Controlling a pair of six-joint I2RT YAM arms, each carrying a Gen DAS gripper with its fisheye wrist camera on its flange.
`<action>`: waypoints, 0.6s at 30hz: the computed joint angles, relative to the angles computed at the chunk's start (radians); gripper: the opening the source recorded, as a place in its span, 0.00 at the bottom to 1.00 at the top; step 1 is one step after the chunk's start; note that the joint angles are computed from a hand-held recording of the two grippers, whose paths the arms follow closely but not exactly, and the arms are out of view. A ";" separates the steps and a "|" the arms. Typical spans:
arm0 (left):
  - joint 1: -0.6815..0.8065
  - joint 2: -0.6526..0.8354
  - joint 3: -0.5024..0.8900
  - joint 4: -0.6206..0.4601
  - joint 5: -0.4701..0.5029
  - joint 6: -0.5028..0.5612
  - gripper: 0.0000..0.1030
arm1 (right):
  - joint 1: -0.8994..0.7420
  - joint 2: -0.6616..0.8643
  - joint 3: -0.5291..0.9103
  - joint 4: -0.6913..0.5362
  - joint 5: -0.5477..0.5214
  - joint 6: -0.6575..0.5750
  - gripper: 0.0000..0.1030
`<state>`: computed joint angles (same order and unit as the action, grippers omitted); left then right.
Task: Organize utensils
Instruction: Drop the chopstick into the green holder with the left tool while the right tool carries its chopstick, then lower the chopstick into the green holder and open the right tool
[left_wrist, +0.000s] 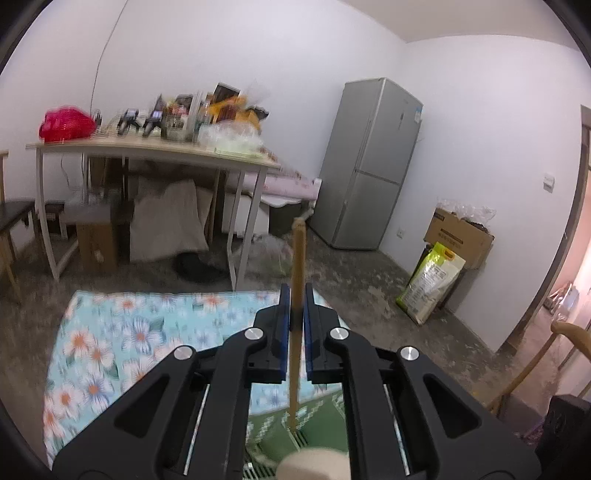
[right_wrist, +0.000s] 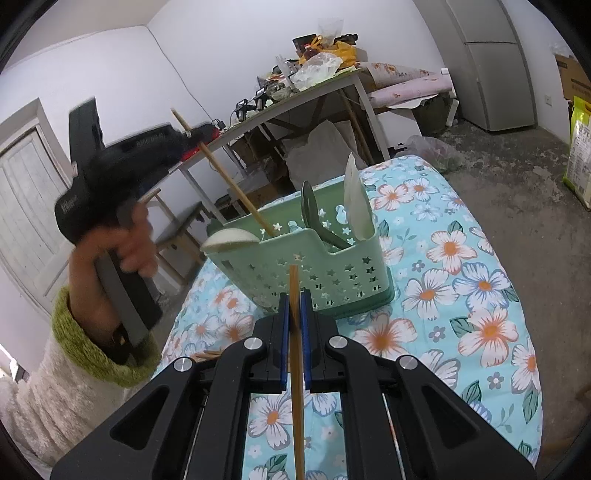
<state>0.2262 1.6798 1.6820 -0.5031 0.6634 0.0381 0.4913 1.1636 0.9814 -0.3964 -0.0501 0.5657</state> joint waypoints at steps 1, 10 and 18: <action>0.012 -0.002 -0.005 -0.006 0.011 0.004 0.17 | 0.002 -0.003 -0.002 0.000 0.003 0.000 0.06; 0.202 -0.172 -0.168 -0.006 0.144 0.054 0.48 | 0.034 -0.007 -0.013 0.005 0.026 0.014 0.06; 0.420 -0.286 -0.311 -0.087 0.304 0.202 0.61 | 0.043 -0.009 0.026 -0.019 0.060 -0.011 0.06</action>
<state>0.6460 1.3937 1.3706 -0.5902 0.9674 0.2405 0.5345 1.1543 1.0071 -0.4150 0.0102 0.5543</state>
